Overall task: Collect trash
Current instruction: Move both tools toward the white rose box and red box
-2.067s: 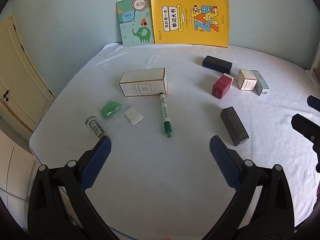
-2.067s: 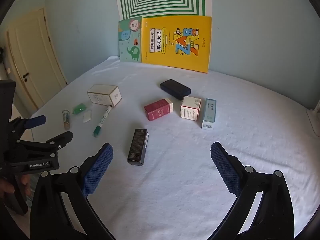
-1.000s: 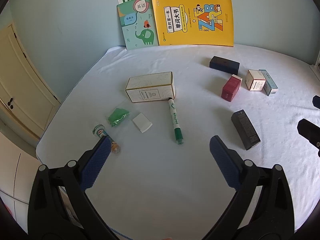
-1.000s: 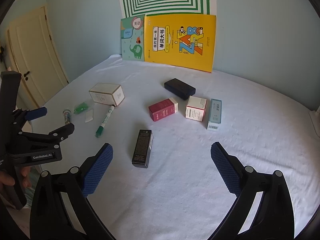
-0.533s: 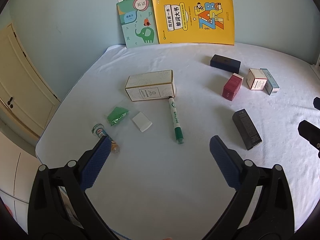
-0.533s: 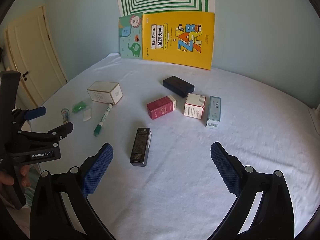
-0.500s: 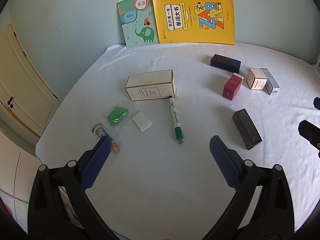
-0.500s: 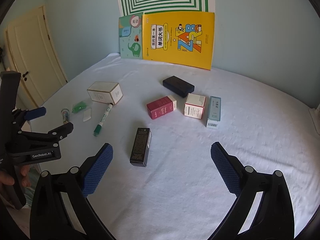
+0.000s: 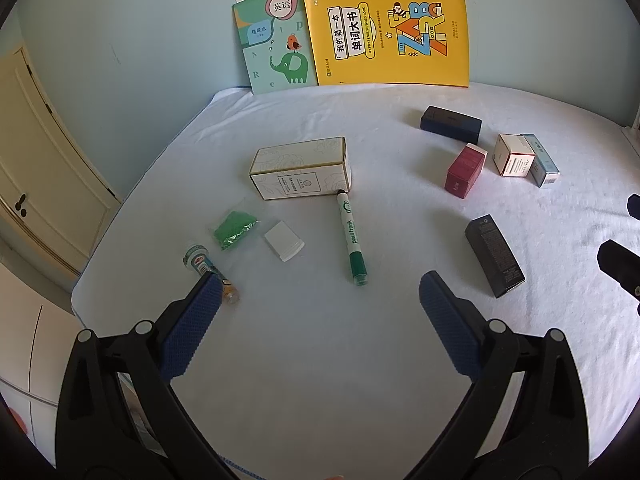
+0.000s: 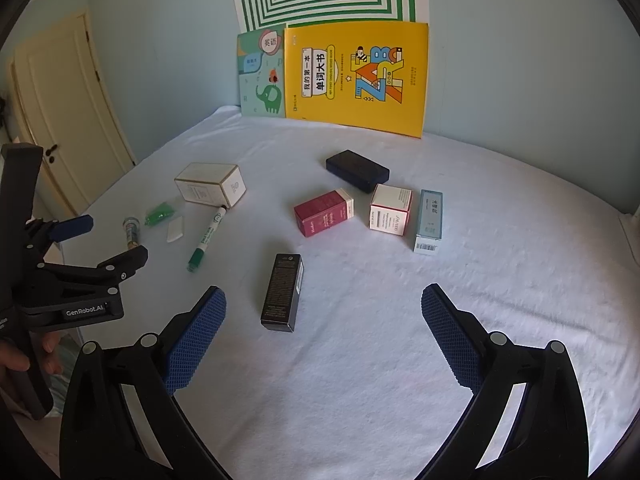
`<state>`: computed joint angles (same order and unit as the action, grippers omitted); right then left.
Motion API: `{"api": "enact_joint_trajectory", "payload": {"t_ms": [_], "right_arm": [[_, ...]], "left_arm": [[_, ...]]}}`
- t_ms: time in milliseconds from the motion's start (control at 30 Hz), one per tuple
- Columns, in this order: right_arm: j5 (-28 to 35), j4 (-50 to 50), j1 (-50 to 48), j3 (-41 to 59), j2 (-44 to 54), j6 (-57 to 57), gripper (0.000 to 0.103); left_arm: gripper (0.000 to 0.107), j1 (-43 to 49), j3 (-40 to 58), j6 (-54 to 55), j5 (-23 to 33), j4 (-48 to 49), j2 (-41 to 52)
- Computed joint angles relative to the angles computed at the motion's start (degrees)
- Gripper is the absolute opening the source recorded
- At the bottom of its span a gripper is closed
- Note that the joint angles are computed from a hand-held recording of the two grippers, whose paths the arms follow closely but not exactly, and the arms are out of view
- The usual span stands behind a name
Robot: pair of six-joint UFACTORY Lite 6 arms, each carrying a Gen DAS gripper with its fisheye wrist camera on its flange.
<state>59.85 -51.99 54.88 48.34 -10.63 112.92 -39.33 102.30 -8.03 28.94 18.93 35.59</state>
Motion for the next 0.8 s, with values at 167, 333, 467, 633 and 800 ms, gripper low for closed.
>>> {"api": "enact_joint_trajectory", "payload": {"t_ms": [167,333,467,633,800], "right_arm": [[0.04,-0.05,0.18,0.16,0.24,0.10,0.097],[0.21,0.25,0.29,1.46,1.27,-0.71,0.097],[0.82,0.85,0.38,3.46,2.48,-2.17,0.097],[0.51,2.14,-0.85,7.36,5.30,-5.09,0.097],[-2.27,3.94,-4.36,12.20,9.23,-9.21,0.097]], "left_arm": [[0.097,0.02,-0.08,-0.45,0.06,0.21,0.05],[0.097,0.72,-0.25,0.41,0.11,-1.05,-0.15],[0.097,1.56,0.71,2.84,0.51,-2.89,0.36],[0.097,3.36,5.42,9.47,2.92,-7.88,3.12],[0.097,5.34,16.56,16.09,8.33,-12.82,9.58]]}}
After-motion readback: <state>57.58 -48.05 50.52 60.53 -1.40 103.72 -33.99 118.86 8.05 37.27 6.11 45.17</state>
